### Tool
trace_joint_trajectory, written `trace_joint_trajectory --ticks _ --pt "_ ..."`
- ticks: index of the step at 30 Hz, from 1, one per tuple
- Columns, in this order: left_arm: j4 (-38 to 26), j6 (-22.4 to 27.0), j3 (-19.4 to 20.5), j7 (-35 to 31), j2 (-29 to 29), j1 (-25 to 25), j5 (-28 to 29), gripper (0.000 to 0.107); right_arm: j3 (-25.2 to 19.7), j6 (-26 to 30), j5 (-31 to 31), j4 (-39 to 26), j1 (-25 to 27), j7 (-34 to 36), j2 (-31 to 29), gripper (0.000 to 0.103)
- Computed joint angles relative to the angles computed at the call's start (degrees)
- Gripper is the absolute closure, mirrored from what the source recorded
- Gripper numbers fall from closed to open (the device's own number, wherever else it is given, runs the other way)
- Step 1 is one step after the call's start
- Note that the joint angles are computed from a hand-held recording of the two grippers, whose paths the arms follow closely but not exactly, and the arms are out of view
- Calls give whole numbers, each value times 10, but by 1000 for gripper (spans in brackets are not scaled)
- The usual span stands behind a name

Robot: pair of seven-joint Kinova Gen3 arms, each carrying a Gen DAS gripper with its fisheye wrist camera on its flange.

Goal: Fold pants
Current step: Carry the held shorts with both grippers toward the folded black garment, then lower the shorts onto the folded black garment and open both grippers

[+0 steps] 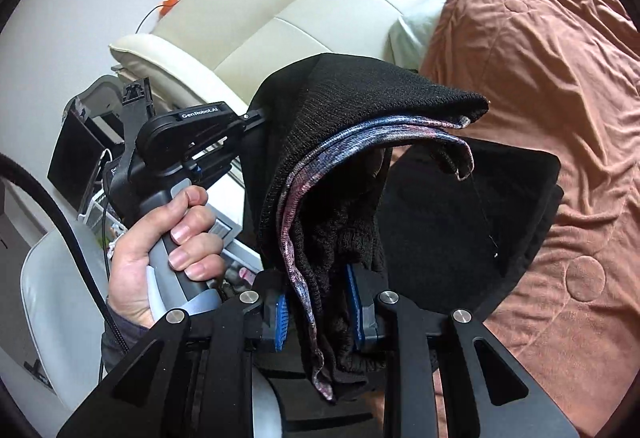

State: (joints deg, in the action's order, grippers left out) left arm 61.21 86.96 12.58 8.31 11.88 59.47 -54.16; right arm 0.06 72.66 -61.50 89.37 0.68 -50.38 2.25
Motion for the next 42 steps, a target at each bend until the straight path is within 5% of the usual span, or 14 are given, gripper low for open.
trace_joint_trajectory --ticks 13,15,18,20,28,38,42 --pt "-102 2 -65 -133 105 -48 124 93 -44 -9 5 -68 26 -4 129 76" --pt "-88 -11 -75 -125 100 -46 140 70 -54 6 8 -87 34 -17 157 72" --pt "-91 2 -83 -125 100 -22 119 54 -73 26 -9 -99 53 -22 189 59" --pt "-103 16 -83 -138 102 -11 116 54 -77 12 -9 -103 57 -32 196 39" --pt "-76 37 -69 -104 81 32 117 54 -100 23 -32 -145 72 -95 237 38" --pt "-22 25 -37 -50 59 35 134 54 -57 -127 129 -173 31 -191 158 45" --pt "-33 40 -29 -42 64 46 123 54 -68 -122 123 -147 59 -170 120 45"
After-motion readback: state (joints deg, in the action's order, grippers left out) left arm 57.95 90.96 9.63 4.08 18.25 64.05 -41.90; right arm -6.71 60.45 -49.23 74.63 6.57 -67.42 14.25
